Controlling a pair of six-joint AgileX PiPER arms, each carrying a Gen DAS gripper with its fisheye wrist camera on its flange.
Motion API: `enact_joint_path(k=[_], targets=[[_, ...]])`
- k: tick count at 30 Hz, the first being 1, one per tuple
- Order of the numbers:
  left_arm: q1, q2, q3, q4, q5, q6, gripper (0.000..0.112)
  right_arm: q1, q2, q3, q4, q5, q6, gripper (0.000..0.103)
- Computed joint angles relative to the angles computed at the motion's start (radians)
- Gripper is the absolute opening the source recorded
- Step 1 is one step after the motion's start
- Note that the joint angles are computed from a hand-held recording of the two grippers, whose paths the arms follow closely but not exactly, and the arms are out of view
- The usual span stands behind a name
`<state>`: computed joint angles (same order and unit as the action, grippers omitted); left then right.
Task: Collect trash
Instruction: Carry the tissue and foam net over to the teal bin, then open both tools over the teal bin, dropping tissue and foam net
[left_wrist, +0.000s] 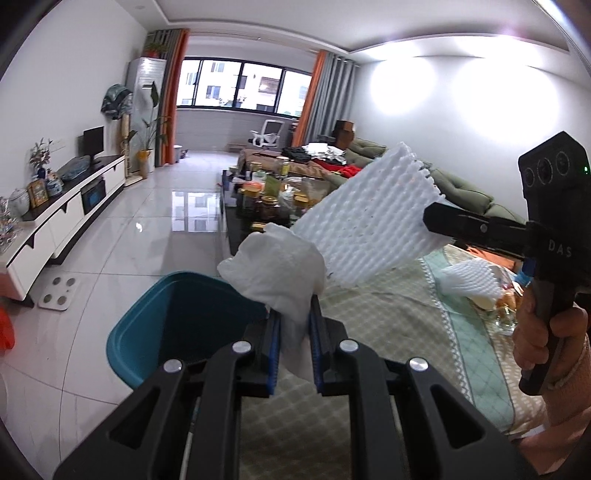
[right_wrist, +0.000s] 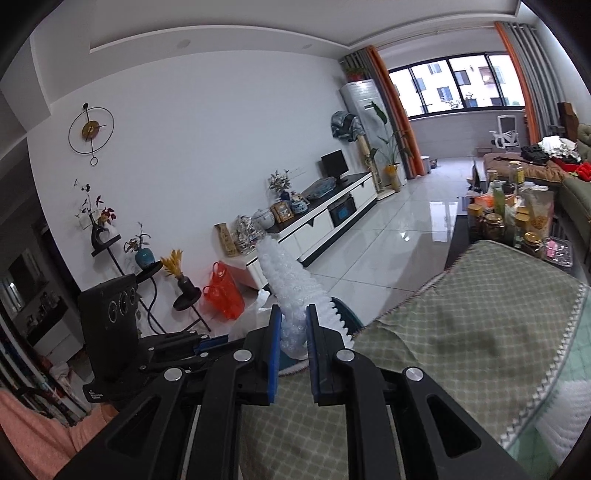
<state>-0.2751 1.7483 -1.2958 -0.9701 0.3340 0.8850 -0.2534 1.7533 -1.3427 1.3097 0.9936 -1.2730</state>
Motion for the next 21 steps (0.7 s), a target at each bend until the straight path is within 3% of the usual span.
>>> enact_joint_path(k=[21], targets=[[0.092, 0.155, -0.112, 0.206, 0.03, -0.256, 0.016, 0.212, 0.283, -0.343, -0.23, -0.068, 0.33, 0.014]])
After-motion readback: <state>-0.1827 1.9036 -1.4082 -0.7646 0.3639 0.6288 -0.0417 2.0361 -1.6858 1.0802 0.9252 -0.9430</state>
